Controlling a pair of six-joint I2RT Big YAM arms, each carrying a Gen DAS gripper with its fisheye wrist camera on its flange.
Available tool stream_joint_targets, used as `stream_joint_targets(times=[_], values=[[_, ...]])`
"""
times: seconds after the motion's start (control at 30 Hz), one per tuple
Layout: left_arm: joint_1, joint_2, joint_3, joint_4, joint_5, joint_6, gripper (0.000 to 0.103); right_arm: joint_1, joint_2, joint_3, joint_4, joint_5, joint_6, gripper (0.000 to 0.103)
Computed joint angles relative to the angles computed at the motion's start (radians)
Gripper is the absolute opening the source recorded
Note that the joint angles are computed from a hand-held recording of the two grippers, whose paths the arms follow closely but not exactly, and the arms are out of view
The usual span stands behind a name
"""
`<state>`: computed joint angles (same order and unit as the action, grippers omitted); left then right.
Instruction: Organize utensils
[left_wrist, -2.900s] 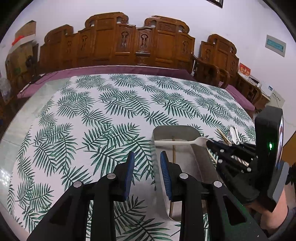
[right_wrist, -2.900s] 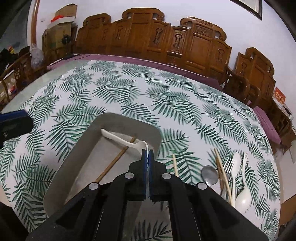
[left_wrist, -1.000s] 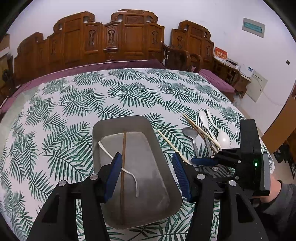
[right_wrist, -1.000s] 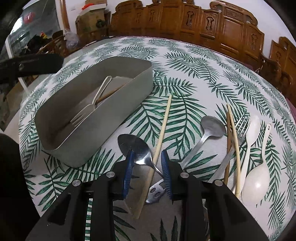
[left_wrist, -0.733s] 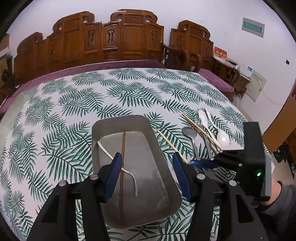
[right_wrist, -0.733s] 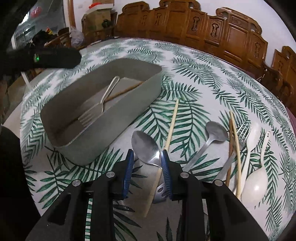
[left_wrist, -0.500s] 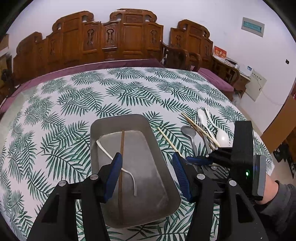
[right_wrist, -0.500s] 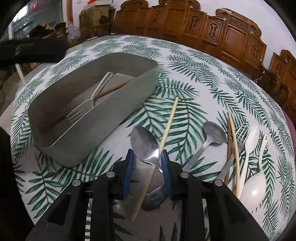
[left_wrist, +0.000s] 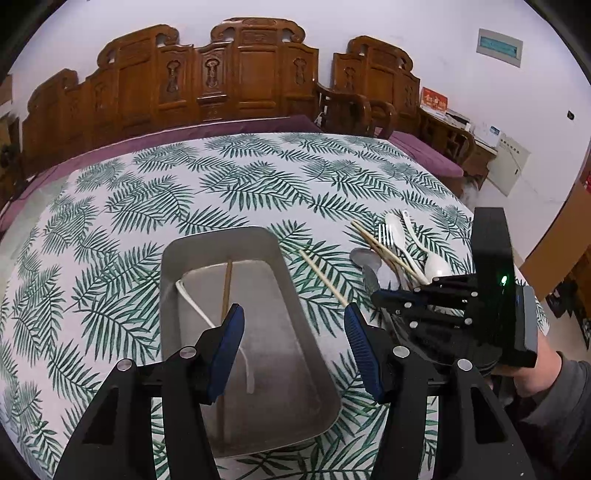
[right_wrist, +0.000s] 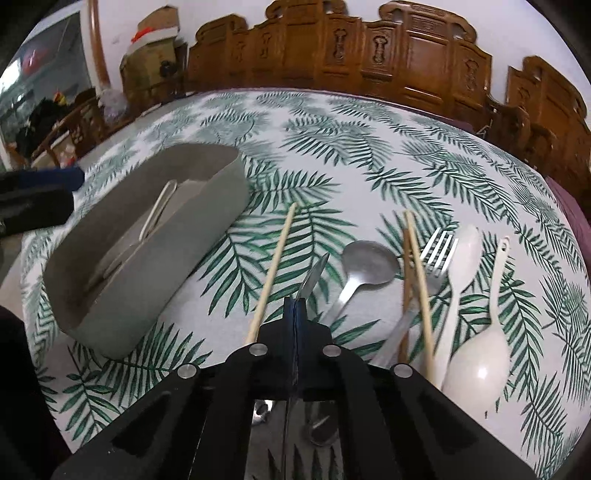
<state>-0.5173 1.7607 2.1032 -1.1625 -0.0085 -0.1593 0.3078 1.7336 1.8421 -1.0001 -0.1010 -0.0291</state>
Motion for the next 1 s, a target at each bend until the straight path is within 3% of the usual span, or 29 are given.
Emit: stream_joint_targets(times=[0.3,0.7,1.0], values=[[-0.048,0.018,0.017,0.007,-0.019,-0.033,0.052,-0.057,-0.055,-0.035,0.055,-0.037,0.064,0.002],[-0.127,0.077,0.042,-0.011,-0.058,-0.079,0.027,-0.112,-0.094,-0.074,0.082,-0.081,0.116,0.002],[-0.156,0.173,0.122,-0.108,-0.114,-0.092,0.015,-0.119,-0.107,-0.086,0.091,-0.092,0.126,0.002]])
